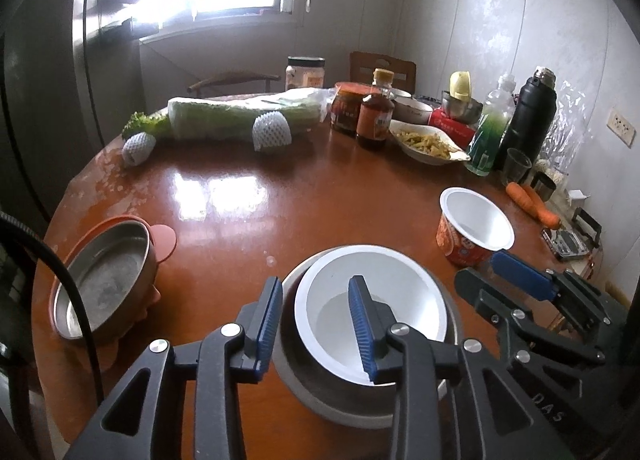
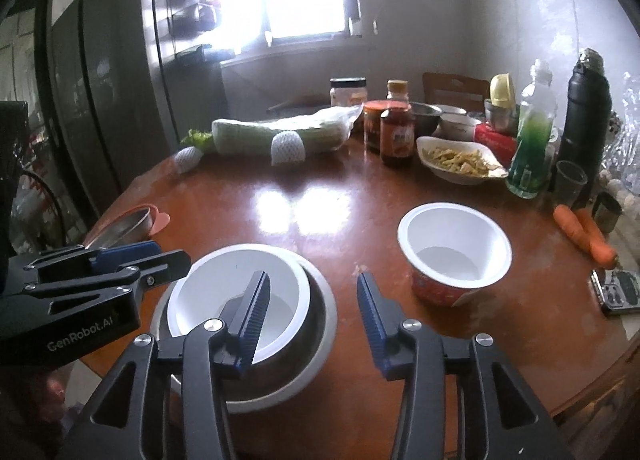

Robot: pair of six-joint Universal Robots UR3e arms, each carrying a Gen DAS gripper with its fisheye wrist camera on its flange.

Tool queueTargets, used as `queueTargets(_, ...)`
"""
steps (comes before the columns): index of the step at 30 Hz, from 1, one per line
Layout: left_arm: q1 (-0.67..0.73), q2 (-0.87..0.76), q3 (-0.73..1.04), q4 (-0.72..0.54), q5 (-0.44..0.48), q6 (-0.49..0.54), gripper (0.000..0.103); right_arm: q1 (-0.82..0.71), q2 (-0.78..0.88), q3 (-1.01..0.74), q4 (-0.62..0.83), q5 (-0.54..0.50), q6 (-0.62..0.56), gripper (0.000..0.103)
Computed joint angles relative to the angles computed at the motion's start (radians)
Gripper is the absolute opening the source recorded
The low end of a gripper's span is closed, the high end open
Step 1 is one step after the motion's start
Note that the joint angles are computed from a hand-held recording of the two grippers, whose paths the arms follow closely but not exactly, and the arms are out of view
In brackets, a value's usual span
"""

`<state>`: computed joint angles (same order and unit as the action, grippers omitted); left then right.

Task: Organize plates and bowls
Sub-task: 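Set the nested bowls on the table and open both grippers, then move both grippers to the red-printed white paper bowl and grasp its rim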

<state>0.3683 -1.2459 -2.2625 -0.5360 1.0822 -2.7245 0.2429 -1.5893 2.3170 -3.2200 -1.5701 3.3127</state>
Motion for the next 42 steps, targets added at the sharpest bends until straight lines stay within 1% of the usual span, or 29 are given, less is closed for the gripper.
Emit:
queueTargets(4,-0.012,0.033,0.012,-0.021,0.001,-0.015,0.036,-0.021,-0.061,0.024,0.013,0.01,-0.009,0.049)
queueTargets(12,-0.092,0.057,0.059,-0.039,0.041,-0.055,0.038,-0.088,-0.218,0.075,0.064,0.047,-0.037,0.053)
queueTargets(17,-0.144,0.058,0.085,-0.033,0.072,-0.075,0.039,-0.145,-0.321,0.107,0.108,0.097,-0.054,0.054)
queueTargets(19,-0.16,0.064,0.09,-0.03,0.077,-0.082,0.04,-0.184,-0.371,0.127,0.129,0.143,-0.062,0.055)
queueTargets(22,-0.185,0.062,0.104,-0.027,0.085,-0.094,0.04,-0.212,-0.423,0.145,0.15,0.152,-0.07,0.059)
queueTargets(24,-0.198,0.057,0.115,-0.027,0.088,-0.101,0.041,-0.228,-0.453,0.155,0.167,0.155,-0.076,0.059)
queueTargets(30,-0.244,0.015,0.161,-0.013,0.102,-0.133,0.041,-0.333,-0.545,0.201,0.207,0.205,-0.093,0.062)
queueTargets(34,-0.284,-0.032,0.196,0.005,0.115,-0.156,0.042,-0.437,-0.622,0.239,0.26,0.273,-0.114,0.062)
queueTargets(38,-0.331,-0.103,0.236,0.031,0.134,-0.178,0.042,-0.547,-0.694,0.274,0.326,0.347,-0.145,0.063)
queueTargets(40,-0.356,-0.142,0.258,0.039,0.144,-0.19,0.042,-0.566,-0.695,0.286,0.318,0.345,-0.151,0.063)
queueTargets(42,-0.382,-0.188,0.282,0.053,0.154,-0.197,0.042,-0.617,-0.716,0.299,0.342,0.389,-0.167,0.063)
